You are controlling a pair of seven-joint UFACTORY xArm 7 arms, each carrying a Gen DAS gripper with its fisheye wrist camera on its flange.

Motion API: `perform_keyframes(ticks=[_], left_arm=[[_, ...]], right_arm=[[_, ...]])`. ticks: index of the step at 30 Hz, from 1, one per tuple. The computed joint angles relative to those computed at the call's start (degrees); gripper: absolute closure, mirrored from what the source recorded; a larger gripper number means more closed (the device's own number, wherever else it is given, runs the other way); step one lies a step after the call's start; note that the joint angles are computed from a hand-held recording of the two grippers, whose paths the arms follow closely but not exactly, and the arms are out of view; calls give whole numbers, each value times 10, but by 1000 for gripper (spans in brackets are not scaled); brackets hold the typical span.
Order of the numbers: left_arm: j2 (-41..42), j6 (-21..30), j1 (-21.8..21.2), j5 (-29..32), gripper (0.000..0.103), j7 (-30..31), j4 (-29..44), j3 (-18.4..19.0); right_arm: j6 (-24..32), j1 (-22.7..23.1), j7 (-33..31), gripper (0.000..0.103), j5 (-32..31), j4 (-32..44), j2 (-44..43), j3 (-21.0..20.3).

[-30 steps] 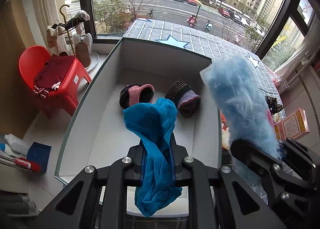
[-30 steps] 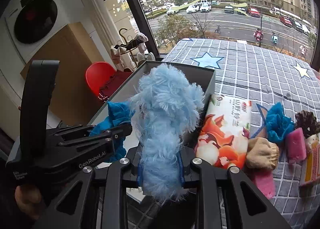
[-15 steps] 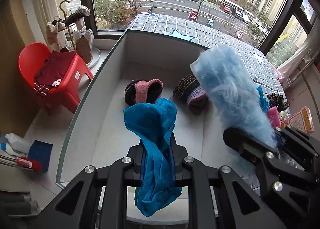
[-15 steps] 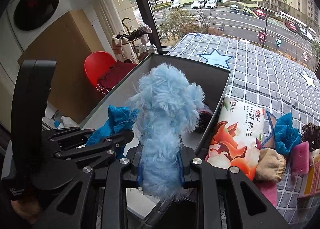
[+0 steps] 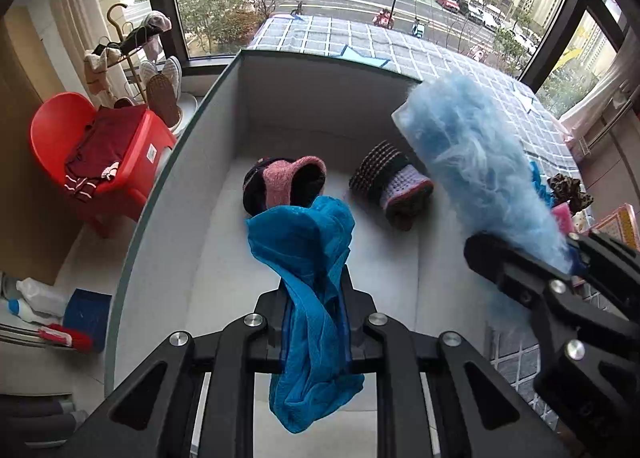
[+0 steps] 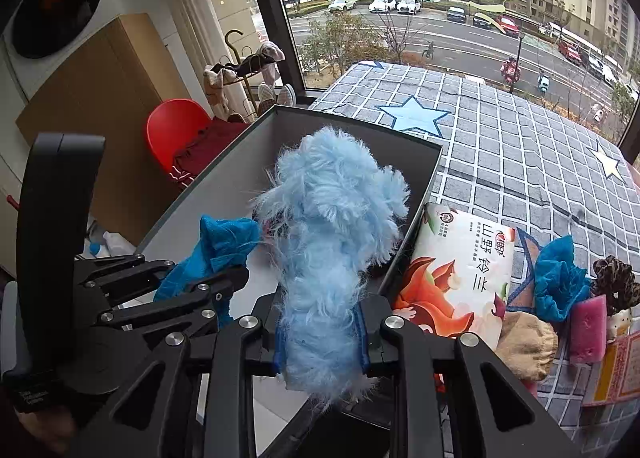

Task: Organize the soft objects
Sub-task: 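Lower the cloth and fluffy toy into the white box and open both tools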

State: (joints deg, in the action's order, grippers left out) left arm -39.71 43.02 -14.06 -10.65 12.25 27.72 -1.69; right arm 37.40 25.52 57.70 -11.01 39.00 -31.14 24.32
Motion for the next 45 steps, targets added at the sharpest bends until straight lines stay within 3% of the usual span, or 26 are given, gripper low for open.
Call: perform_keyframes(ticks=[17, 34, 35, 36, 38, 40, 45], left_arm=[[44, -18, 20, 40, 84, -8, 14, -10], [101, -21, 32, 27, 82, 0, 61, -1], [107, -20, 33, 24, 75, -3, 67, 1], [111, -18, 34, 18, 56, -6, 73, 4], [106, -24, 37, 15, 32, -7, 71, 5], [87, -42, 43, 32, 31, -12, 55, -6], [45, -44, 20, 25, 31, 9, 27, 0]], right_arm=[[-19, -1, -32, 76, -2, 27, 66, -27], [-37, -21, -50, 76, -17, 80, 129, -46], [-42, -19, -57, 76, -14, 85, 135, -49], [-47, -14, -69, 74, -5, 87, 139, -56], [-51, -19, -56, 48, -16, 85, 133, -51], [-74, -32, -23, 48, -48, 62, 98, -35], [-59, -38, 18, 48, -55, -5, -9, -13]])
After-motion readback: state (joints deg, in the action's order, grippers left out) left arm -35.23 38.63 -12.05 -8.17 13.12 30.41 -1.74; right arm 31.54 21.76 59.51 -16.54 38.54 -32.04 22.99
